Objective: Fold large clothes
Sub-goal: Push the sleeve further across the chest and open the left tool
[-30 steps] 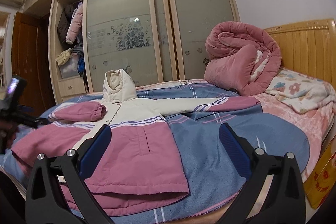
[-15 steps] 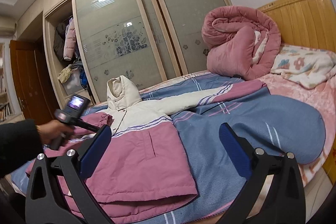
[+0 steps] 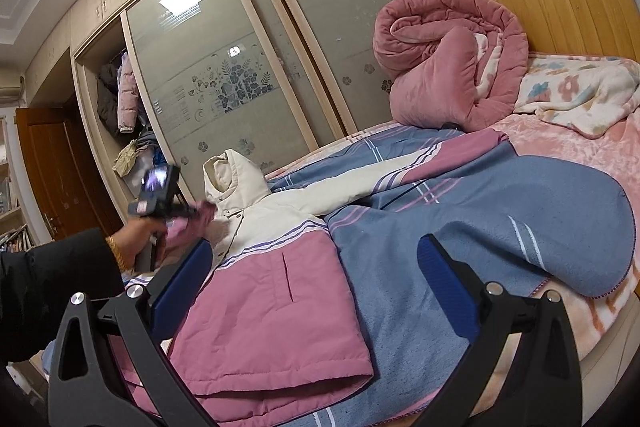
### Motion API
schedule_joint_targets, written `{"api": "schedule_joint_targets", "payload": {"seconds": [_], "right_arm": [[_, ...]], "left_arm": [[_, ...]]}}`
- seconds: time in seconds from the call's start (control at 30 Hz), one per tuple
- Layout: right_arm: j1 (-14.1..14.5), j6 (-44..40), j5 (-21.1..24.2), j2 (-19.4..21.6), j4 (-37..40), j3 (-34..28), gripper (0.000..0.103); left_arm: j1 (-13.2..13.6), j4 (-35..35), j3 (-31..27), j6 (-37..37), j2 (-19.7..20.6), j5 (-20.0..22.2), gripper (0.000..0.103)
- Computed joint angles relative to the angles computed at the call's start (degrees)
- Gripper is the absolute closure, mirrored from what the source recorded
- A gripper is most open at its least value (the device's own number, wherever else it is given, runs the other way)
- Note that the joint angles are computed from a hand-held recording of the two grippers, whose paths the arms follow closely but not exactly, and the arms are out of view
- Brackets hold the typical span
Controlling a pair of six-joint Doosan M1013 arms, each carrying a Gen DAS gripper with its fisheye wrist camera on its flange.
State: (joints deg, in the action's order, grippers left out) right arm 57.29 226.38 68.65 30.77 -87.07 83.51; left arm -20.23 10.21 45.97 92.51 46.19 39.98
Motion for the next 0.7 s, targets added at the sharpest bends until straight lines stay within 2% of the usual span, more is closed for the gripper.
{"api": "schedule_joint_targets", "payload": {"seconds": [0.1,0.2,0.27,0.4,0.43,0.47,0.5,0.53,0.57,0.6,0.63,0.7], "right_arm": [[-0.2,1.7,-0.7,-0.3,-0.3,0.7,0.001],[-0.3,2.8,-1.1,-0.5,-0.5,1.0,0.001],[-0.3,2.5,-1.0,-0.4,-0.5,0.9,0.001],[-0.2,2.3,-1.1,-0.5,-0.3,1.0,0.001],[-0.3,2.5,-1.2,-0.6,-0.3,1.1,0.001],[-0.3,2.7,-1.3,-0.7,-0.4,1.3,0.001],[-0.3,3.0,-1.3,-0.8,-0.4,1.5,0.001],[-0.3,3.4,-1.2,-0.9,-0.5,1.6,0.001],[-0.3,3.7,-1.2,-1.0,-0.6,1.8,0.001],[-0.3,4.0,-1.2,-1.0,-0.7,1.9,0.001],[-0.3,4.4,-1.3,-1.1,-0.8,2.1,0.001],[-0.3,4.9,-1.3,-1.1,-0.9,2.1,0.001]], "left_arm": [[-1.3,-6.6,1.3,4.7,-1.6,-5.3,0.086],[-3.0,-11.6,1.6,9.3,-1.8,-6.6,0.086],[-4.2,-16.2,0.7,12.1,-1.0,-5.0,0.086],[-6.0,-19.0,-2.2,12.3,1.8,-0.5,0.082],[-5.9,-19.9,-3.8,12.2,3.0,1.6,0.074],[-6.0,-21.1,-5.8,12.0,4.5,5.4,0.068],[-6.2,-20.8,-6.5,11.1,5.2,7.9,0.039],[-6.3,-19.6,-5.9,10.2,5.2,7.9,0.008],[-6.7,-16.9,-3.3,9.2,4.1,5.4,0.002],[-7.2,-13.7,0.7,8.6,2.3,1.1,0.002],[-7.3,-12.6,2.7,9.2,1.3,-1.0,0.002],[-6.8,-14.6,8.0,12.8,-1.9,-4.2,0.002]]}}
